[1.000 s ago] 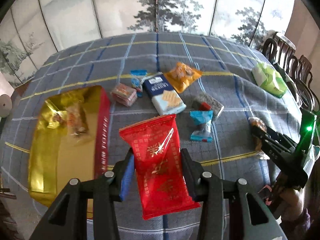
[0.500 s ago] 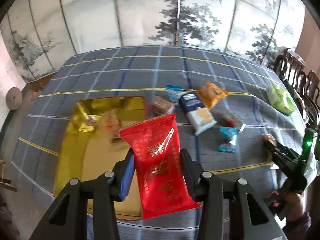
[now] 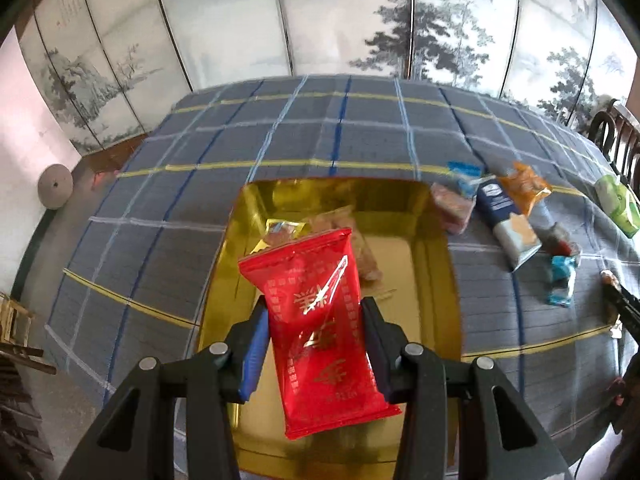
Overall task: Organize snacks
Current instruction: 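Carry the red packet with the left gripper over the gold tray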
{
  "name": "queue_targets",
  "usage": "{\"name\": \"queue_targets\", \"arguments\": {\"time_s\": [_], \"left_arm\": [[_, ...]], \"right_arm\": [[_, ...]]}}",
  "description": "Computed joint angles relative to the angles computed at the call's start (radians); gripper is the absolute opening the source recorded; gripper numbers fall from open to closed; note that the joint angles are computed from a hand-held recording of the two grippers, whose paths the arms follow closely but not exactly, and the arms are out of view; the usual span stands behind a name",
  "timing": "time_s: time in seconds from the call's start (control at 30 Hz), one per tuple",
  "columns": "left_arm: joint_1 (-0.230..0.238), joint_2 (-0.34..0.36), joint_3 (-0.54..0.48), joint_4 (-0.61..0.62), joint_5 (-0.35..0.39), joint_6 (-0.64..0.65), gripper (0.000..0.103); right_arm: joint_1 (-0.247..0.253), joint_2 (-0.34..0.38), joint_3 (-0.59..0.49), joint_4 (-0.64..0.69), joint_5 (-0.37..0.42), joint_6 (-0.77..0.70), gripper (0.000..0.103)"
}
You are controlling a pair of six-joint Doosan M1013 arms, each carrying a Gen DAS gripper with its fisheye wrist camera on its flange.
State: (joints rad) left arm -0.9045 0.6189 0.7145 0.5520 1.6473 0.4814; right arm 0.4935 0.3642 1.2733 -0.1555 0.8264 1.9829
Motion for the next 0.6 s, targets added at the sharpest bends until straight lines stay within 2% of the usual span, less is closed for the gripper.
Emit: {"name": "queue_targets", "arguments": {"time_s": [0.27,0.6], "left_arm": [[0.026,-0.017,0.065,-0.027,-0.018,0.013,0.045],[0.054,-0.013,0.089,-0.040,-0.013,0.051,0.045]], "right_arm": [[0.003,0.002,0.000,-0.017,0.006,0.006,0.037],[0.006,0.003,-0.002,-0.033,0.013,0.009,0.037]]}}
